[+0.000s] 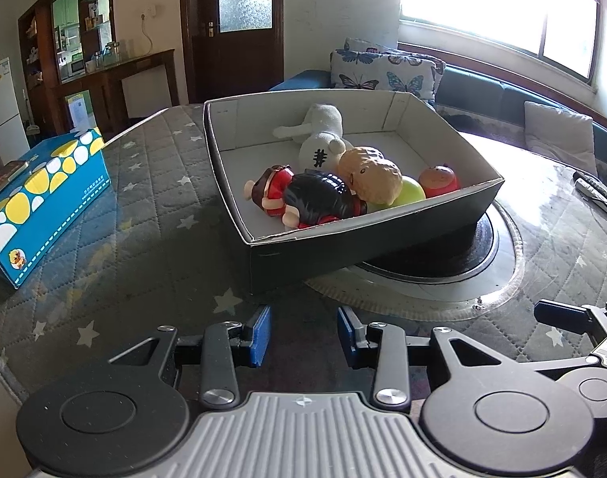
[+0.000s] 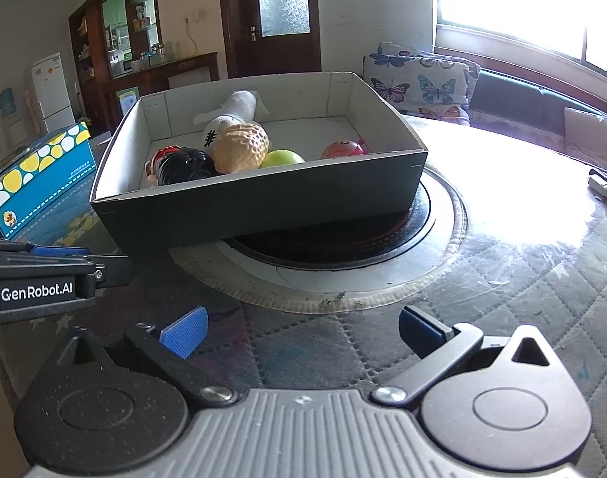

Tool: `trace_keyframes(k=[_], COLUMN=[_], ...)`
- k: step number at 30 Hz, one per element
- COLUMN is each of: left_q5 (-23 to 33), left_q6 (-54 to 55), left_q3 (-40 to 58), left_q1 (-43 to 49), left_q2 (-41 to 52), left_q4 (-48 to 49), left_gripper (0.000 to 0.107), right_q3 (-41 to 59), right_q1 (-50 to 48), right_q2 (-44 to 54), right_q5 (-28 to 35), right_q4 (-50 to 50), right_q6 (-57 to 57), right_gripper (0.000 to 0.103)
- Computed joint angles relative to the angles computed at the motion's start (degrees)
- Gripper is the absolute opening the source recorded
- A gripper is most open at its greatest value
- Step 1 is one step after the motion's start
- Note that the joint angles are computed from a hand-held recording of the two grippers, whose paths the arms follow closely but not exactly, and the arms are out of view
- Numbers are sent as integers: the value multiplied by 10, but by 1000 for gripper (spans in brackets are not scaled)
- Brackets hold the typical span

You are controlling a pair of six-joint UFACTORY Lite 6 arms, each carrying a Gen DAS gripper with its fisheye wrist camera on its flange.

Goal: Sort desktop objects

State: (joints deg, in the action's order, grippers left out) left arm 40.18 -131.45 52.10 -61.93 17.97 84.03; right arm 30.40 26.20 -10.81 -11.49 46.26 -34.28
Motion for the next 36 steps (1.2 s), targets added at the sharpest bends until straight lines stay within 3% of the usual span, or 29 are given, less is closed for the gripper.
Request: trace_keyframes(k=[36], left_q5=[14], left_q6=[70], left_q3=[62], left_q1=[3], left_q2=[50], left_q4=[-43], left_gripper=[39], right_q3=[13], right_q1=[-13], right_q2=[22], right_q5=[6], right_q4=[-86], right_q6=[86], right_gripper=[103])
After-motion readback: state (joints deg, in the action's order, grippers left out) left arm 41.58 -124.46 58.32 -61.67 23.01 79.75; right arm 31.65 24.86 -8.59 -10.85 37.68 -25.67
